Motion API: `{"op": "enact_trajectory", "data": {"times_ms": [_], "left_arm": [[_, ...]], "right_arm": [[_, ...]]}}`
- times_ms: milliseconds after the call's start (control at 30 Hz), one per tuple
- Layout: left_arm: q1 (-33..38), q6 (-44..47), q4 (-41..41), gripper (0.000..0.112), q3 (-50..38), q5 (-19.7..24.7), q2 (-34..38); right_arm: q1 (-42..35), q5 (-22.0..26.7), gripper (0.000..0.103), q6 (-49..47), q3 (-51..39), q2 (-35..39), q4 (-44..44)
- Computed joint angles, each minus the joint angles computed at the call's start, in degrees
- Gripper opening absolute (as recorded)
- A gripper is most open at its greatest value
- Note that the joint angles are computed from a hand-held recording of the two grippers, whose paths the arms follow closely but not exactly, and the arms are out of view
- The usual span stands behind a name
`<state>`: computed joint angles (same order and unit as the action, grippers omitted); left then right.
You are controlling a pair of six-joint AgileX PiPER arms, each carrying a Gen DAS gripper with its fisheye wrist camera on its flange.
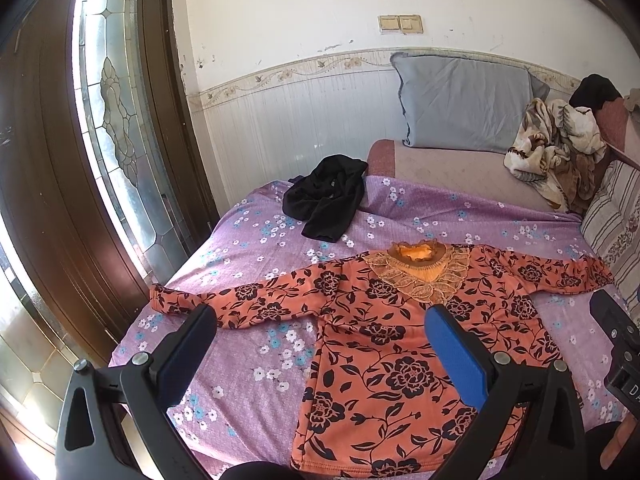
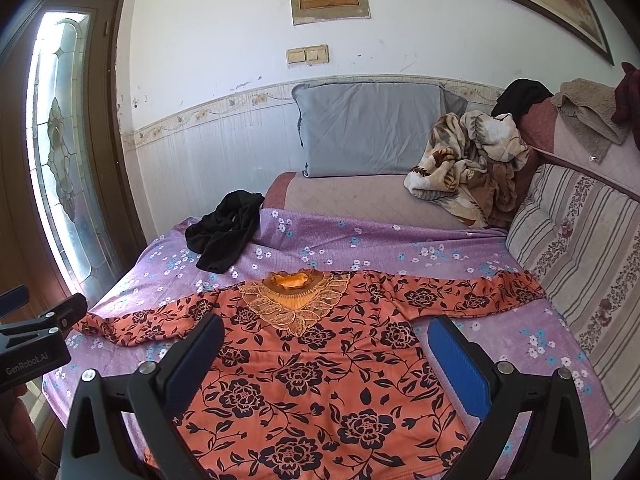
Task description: Fold small clothes
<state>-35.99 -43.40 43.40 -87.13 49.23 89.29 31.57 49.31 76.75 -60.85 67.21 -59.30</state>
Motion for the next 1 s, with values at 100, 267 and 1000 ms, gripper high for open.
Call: {"op": "enact_trajectory", "data": {"times_ms": [100,267,1000], "left_arm": [[0.09,-0.01,-0.18,0.103,-0.41,0.05,0.72],[0.46,0.46,-0.69,0.103,-1.38,0.08,2.13],[6.41,19.13,-21.02,0.103,-43.71,10.15,45.93]], "right_arm": [[-0.93,-1.06,0.103,-0.21,0.28,0.35,0.59],[-2.79,-2.99,0.103,-0.91,0.45,1.26,1.73],[-30.20,-25.83,0.103,-13.90,-2.27,19.15,13.33]]}}
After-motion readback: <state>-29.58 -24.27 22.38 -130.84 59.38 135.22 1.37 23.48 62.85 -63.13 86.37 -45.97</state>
